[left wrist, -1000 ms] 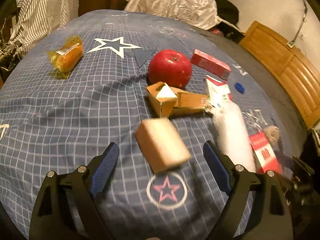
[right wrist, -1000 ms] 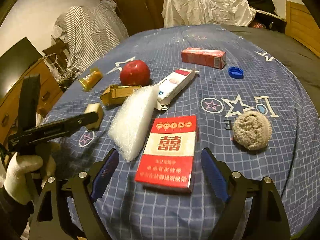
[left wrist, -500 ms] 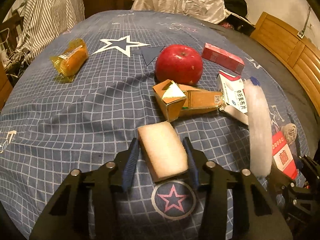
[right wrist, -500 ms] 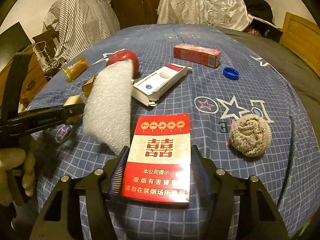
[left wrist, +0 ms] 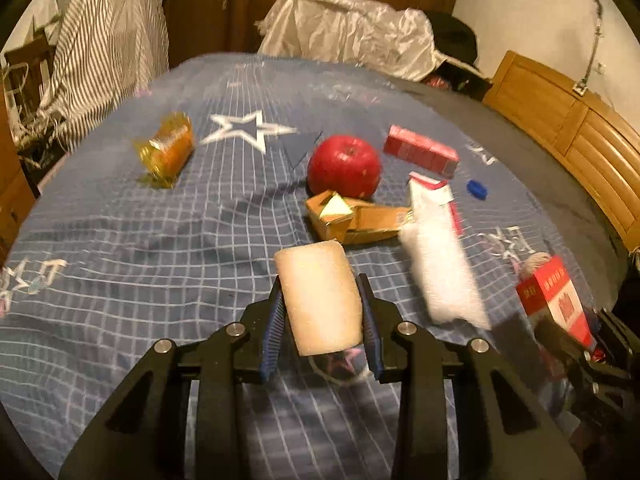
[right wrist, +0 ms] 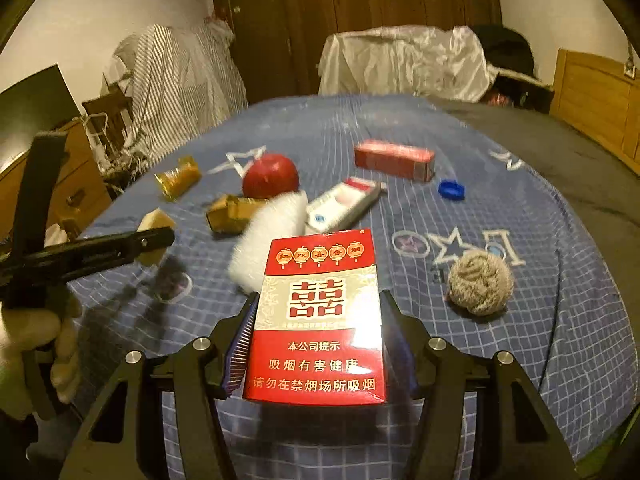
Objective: Collect trash
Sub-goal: 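Grasp the red cigarette box with the right tool while the left tool grasps the beige sponge block, then carry the sponge block in the left tool while the right tool carries the red box to the bucket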
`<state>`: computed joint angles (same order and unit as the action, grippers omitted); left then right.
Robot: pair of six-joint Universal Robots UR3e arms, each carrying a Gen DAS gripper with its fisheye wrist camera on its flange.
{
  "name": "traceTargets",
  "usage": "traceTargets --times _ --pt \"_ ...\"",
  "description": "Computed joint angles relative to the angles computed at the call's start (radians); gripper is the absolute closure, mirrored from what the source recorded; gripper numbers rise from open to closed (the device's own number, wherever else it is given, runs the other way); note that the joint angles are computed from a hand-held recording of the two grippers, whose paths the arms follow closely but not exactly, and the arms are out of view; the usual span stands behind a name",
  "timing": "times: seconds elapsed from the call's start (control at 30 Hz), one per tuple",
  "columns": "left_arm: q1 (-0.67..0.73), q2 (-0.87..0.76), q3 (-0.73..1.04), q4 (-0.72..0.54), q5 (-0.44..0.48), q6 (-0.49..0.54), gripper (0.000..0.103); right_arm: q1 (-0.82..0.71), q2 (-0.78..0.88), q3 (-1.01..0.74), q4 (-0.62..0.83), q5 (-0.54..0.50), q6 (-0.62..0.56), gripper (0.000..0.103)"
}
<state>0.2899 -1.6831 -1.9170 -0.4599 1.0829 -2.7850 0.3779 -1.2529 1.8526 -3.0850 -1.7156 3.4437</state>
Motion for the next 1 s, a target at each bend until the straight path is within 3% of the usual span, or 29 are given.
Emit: traceTargets --times 0.47,0.73,1.0 --pt "0.117 0.437 -0.271 0.105 -0.177 0.012 0.07 0.154 -0.111 -0.017 -0.142 -0.243 -0.056 0.043" --pt "0.159 0.551 -0.347 0.183 -0.223 -0.022 0.07 0.213 -0.155 0.0 -0.189 -0.338 -0.063 0.043" --pt "0.183 0.597 -0.35 0.132 -0.243 -0.01 0.07 0.221 -0.183 0.016 -0.178 -0.341 -0.064 0.043"
